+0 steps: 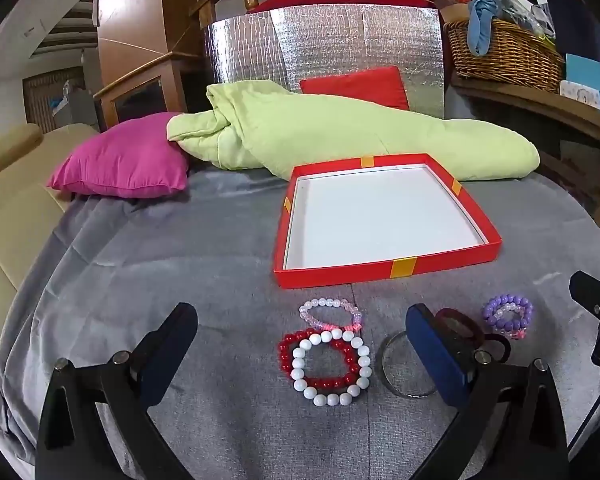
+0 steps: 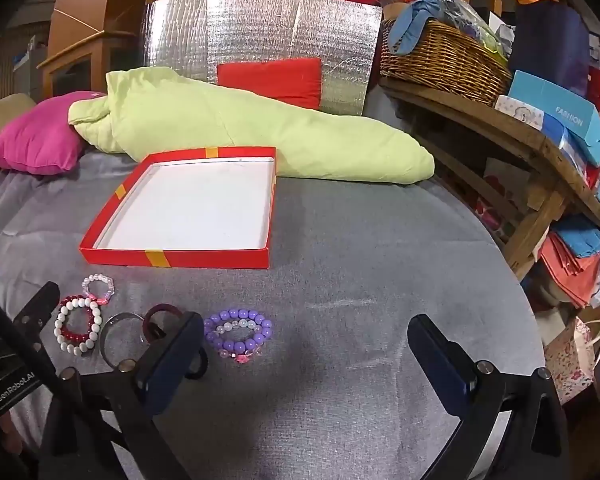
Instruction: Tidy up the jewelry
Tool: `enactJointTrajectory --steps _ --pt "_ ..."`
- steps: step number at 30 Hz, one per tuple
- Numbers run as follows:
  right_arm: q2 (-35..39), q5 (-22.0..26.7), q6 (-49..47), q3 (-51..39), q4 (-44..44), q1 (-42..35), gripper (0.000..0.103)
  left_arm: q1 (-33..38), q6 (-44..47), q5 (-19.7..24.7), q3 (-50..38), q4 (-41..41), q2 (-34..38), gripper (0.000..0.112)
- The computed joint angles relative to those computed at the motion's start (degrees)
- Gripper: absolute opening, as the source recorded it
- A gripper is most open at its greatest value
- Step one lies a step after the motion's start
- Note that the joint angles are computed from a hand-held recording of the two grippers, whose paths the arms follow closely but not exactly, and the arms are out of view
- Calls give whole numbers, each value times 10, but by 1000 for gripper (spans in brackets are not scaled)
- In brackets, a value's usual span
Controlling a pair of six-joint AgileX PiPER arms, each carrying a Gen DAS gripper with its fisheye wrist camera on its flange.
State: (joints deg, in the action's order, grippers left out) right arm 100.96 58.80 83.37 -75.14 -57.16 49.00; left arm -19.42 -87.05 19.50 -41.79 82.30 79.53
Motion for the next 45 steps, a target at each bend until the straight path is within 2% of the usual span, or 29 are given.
enactJointTrajectory --steps 18,32,45 --pt "13 -7 9 -4 -10 -6 103 2 28 -2 -11 -22 14 103" --pt "14 -13 5 -4 -1 -9 103 8 -18 -17 -4 16 13 103" --pt "30 -7 5 -13 -8 -10 103 4 -5 -9 -7 4 24 103"
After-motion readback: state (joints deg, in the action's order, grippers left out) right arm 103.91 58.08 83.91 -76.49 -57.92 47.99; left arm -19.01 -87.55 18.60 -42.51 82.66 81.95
